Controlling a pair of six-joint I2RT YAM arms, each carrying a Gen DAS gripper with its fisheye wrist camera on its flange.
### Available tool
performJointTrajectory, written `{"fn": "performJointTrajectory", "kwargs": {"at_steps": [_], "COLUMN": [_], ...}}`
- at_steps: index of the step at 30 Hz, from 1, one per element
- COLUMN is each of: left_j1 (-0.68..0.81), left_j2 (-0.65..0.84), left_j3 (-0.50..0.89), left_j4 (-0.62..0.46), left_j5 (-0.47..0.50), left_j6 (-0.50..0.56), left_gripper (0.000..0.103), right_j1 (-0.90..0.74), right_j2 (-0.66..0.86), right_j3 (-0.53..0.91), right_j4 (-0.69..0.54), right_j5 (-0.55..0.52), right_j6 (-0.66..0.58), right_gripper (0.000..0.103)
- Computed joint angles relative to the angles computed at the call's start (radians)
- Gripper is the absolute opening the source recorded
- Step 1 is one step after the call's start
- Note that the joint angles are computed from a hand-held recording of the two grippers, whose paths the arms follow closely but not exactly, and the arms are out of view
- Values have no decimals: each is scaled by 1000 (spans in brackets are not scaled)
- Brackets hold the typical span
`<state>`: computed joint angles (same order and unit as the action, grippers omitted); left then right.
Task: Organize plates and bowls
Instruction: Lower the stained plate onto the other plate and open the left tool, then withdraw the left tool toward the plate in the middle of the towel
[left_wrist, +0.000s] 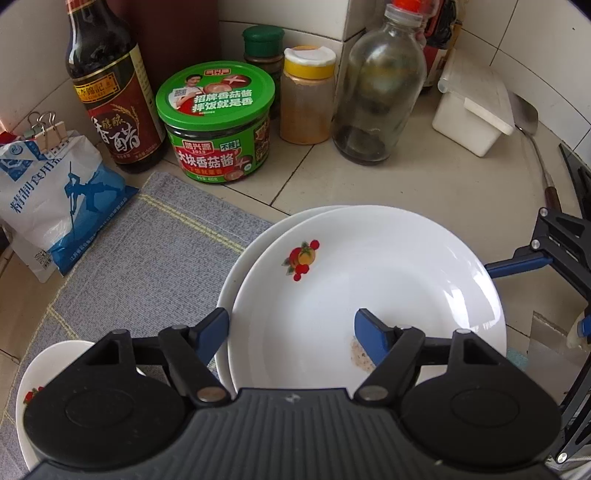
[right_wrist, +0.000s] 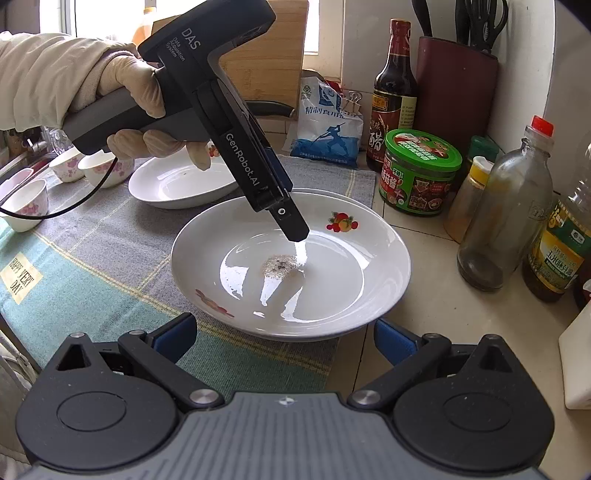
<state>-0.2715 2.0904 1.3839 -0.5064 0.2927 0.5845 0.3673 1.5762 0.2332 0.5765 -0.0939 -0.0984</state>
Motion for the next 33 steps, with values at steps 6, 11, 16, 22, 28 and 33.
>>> {"fn": "performJointTrajectory", "kwargs": {"at_steps": [6, 11, 16, 22, 28, 33], "left_j1": [28, 68, 123, 205, 295, 370], "left_j2": [-63, -205, -386, -558, -637, -643], "left_j3": [-71, -231, -430, -636, -780, -854], "left_j4": [61, 179, 281, 343, 407, 466], "left_j5": [2, 11, 11, -6, -19, -1], "left_j6": [-24, -76, -154, -234, -297, -305], "left_gripper": [76, 76, 86, 86, 86, 86], "right_j1": [5, 16, 46, 115, 202, 278], "right_j2": [-29, -67, -77, -33, 20, 47], "right_j3": [-2, 1, 19, 72, 114, 154], "right_j4": [-13, -30, -30, -9, 20, -2], "right_j5": [0, 5, 11, 30, 60, 117], "right_j6": [-22, -42, -61, -44, 17, 60], "right_gripper": [103, 103, 103, 103, 103, 103]}}
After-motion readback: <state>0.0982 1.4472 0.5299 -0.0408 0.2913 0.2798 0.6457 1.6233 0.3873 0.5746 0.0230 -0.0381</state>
